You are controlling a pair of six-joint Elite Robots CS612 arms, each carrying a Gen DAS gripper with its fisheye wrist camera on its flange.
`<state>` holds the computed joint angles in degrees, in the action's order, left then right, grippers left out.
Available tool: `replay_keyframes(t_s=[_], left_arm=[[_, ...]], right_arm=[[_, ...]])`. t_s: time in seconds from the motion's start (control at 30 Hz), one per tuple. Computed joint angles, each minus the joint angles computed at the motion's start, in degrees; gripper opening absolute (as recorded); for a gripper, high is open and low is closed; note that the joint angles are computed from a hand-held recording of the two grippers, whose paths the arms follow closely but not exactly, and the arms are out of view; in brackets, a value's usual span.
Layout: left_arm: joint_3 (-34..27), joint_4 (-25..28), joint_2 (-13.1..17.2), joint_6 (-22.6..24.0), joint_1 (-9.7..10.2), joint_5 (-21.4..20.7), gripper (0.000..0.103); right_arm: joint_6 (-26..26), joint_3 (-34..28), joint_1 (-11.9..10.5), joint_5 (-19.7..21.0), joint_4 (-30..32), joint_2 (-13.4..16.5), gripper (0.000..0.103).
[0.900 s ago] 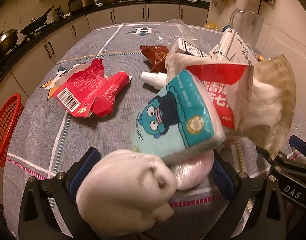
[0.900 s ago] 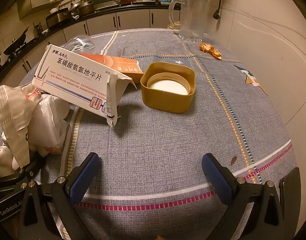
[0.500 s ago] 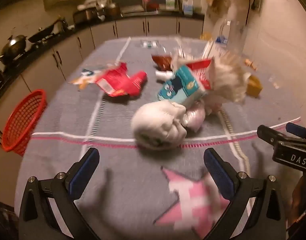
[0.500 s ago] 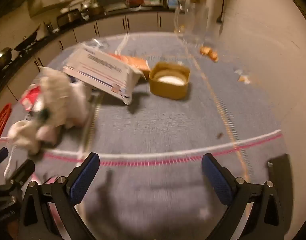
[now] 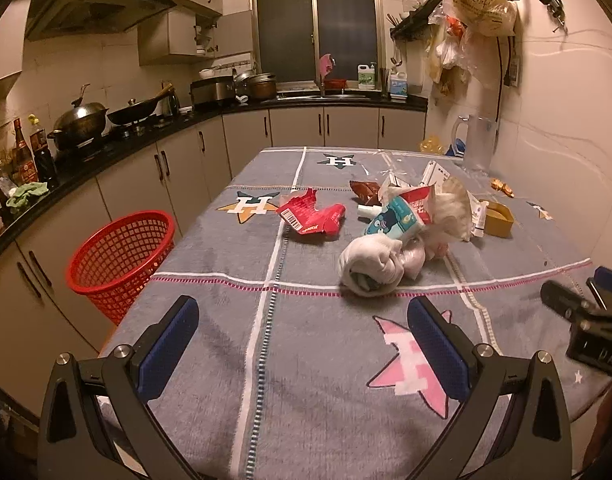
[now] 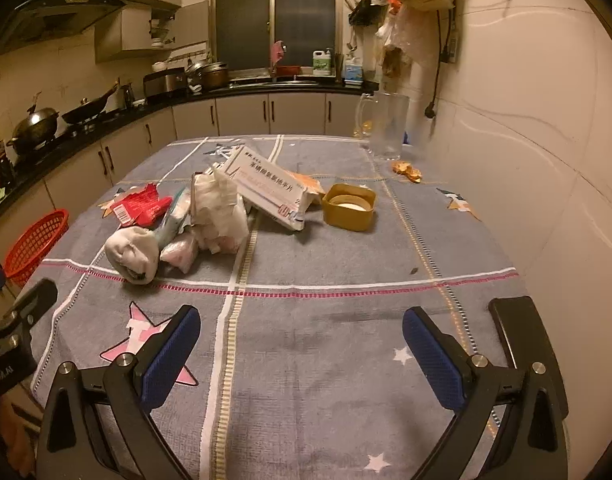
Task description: Collect trash
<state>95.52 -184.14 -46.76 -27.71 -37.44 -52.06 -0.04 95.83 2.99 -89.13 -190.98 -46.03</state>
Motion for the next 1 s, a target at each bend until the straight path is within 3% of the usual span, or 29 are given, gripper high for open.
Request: replay_keyframes(t_s=[0.2, 1.0], left_arm=[[0.2, -1.09, 0.38, 0.98, -0.2, -0.19, 0.103], [-1.9, 3.92, 1.49, -0.61, 1.04, -2.39, 0.103]], right_arm=[[-0.39, 0.63, 0.16, -1.05, -1.83, -0.24, 0.101], [-3.07, -2.35, 1.02, -1.4, 3.38, 1.37, 0.1]])
